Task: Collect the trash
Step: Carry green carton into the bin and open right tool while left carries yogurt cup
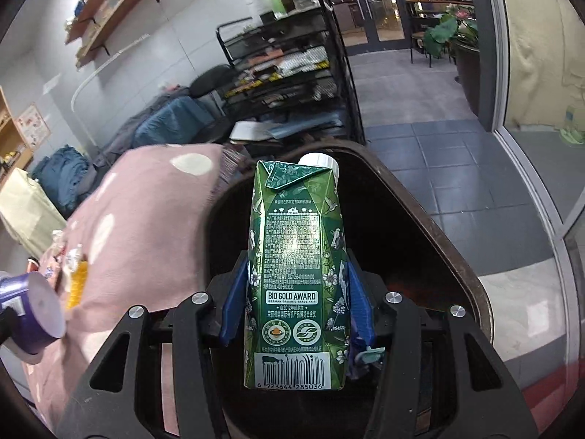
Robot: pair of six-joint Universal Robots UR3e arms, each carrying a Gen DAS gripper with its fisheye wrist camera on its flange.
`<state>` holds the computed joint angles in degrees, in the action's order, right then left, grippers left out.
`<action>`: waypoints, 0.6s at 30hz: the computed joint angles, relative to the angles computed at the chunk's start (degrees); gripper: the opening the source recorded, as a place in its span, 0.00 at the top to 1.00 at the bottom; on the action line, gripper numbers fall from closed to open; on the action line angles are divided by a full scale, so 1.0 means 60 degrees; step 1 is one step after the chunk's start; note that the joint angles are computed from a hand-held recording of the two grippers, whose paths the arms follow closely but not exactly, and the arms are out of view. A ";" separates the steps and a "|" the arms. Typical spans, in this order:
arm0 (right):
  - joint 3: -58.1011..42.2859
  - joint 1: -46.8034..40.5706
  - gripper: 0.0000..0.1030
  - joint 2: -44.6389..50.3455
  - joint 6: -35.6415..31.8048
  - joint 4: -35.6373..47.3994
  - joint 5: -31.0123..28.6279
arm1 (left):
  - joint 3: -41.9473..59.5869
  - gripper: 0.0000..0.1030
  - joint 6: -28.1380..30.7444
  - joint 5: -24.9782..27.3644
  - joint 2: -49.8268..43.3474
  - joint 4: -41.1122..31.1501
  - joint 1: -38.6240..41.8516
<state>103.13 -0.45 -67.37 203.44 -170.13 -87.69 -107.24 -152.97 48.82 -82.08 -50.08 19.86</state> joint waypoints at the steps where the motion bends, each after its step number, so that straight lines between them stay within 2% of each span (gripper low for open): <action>1: -0.0186 0.0004 0.51 0.0160 -0.0096 0.0218 -0.0090 | 0.0009 0.92 -0.0073 0.0095 -0.0066 0.0122 -0.0126; 9: -0.0285 0.0137 0.50 0.0643 -0.0150 0.0135 -0.0645 | 0.0398 0.92 -0.0434 0.0498 -0.0545 0.0400 -0.0887; 12: 0.0032 0.0216 0.34 0.0490 -0.0010 -0.0133 -0.0777 | 0.0544 0.92 -0.0469 0.0555 -0.0714 0.0375 -0.1127; 16: 0.0726 0.0258 0.32 0.0022 0.0189 -0.0641 -0.0825 | 0.0911 0.92 -0.0561 0.0675 -0.1133 0.0328 -0.1509; 18: 0.1066 0.0294 0.28 -0.0238 0.0371 -0.0890 -0.0926 | 0.1183 0.92 -0.0636 0.0733 -0.1389 0.0252 -0.1747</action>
